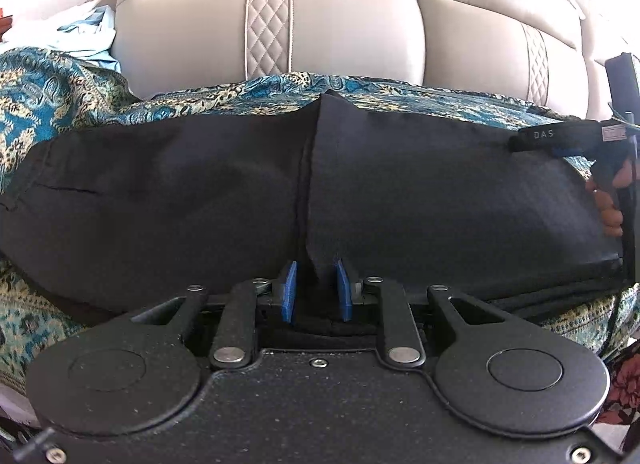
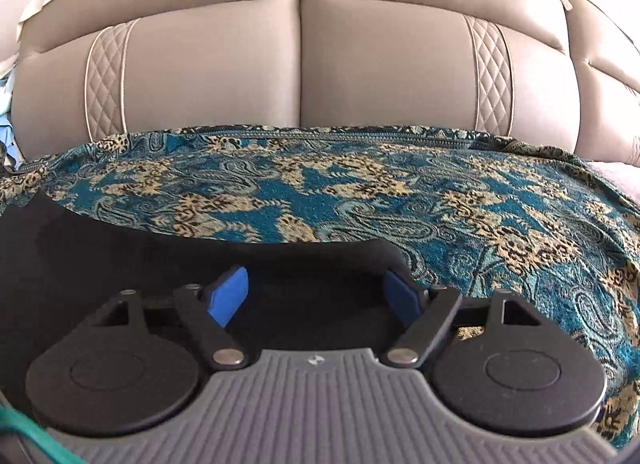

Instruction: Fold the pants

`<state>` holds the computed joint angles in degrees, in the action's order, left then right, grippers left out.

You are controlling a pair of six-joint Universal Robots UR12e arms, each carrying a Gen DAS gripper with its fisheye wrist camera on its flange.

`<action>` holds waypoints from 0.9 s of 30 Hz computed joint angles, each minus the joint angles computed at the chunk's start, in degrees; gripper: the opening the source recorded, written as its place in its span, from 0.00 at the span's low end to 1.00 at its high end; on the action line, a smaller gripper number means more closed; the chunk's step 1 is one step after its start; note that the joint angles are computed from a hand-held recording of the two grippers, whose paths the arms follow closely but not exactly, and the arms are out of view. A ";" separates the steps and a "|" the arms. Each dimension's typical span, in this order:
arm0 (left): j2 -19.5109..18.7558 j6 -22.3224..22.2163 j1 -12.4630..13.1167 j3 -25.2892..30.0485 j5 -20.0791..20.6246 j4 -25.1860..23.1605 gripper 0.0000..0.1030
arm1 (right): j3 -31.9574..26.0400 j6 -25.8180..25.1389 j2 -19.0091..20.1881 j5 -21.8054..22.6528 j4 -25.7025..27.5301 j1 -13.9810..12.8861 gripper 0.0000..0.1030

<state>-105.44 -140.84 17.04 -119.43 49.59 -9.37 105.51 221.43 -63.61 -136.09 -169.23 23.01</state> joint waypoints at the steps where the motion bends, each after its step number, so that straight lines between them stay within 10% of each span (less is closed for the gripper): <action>1: 0.15 0.58 0.12 0.24 -0.15 -0.72 0.35 | -0.35 -1.02 0.17 -0.81 0.10 0.33 0.84; 12: -2.01 -16.03 4.59 4.16 1.39 6.50 0.67 | -6.73 -20.21 6.23 1.83 -15.30 5.60 0.91; 27: -7.27 -32.21 8.58 10.50 6.67 4.85 0.51 | -13.59 -28.71 11.91 7.57 -15.25 10.24 1.00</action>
<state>-112.70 -173.05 25.62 -108.93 56.26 -4.52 91.92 192.72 -51.69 -128.52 -184.48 33.26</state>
